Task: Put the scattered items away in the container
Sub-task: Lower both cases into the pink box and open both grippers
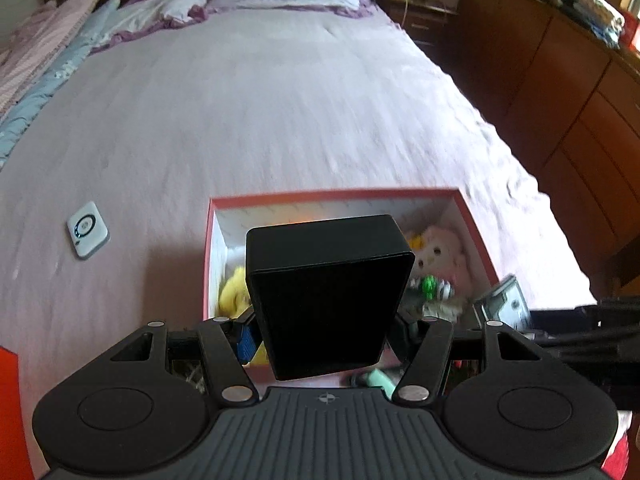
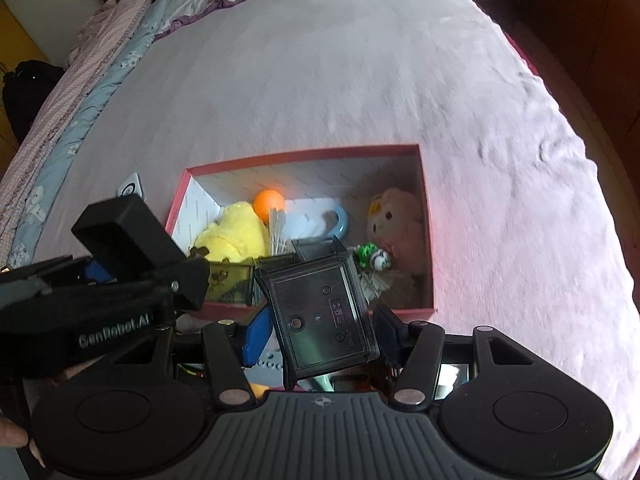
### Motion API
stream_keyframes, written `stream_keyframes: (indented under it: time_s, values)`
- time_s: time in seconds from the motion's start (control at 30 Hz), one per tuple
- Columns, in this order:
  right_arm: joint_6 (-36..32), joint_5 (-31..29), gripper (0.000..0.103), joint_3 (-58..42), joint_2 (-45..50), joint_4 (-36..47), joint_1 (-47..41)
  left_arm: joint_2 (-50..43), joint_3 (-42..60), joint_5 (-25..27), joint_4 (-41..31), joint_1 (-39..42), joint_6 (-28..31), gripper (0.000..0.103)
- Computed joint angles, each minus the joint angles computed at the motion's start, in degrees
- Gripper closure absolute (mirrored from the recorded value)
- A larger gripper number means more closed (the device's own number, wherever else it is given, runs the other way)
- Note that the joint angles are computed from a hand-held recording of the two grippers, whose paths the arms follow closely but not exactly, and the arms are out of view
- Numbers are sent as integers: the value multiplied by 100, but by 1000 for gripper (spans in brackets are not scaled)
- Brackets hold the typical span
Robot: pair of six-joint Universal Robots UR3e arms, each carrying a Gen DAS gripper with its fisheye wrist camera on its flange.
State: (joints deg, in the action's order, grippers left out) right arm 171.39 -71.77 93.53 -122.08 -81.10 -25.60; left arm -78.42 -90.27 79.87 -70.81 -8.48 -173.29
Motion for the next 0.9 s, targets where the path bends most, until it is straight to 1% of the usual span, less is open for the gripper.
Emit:
stream_keyframes:
  time_s: [0.17,0.4,0.47,0.5,0.53,0.6,0.7,0.9]
  values:
    - [100,-57,45,-105,279,-290,138,-516,422,20,125,-94,-103,42]
    - [344,-198,44,-204,698,-780,387,-912,784,139,149,-146,-125,43]
    - [390,-231,44,-285,796,-791,438,-1010,893,182,127,-152,-151,37]
    - [394,-258,44,-322,850,-808,472,-1041,932,207,121,-153,-169,28]
    - [400,-295,43,-348,894,-837,509,-1050,953,235,112,-150,-199,22]
    - [446,-412,36,-349,926,-943,594,-1026,978,224,32,-98,-234,21]
    - [475,-520,32,-364,944,-985,669,-896,925,235,-146,3,-255,17]
    - [543,-543,26,-165,587,-755,571,-463,649,357,-559,179,-161,15]
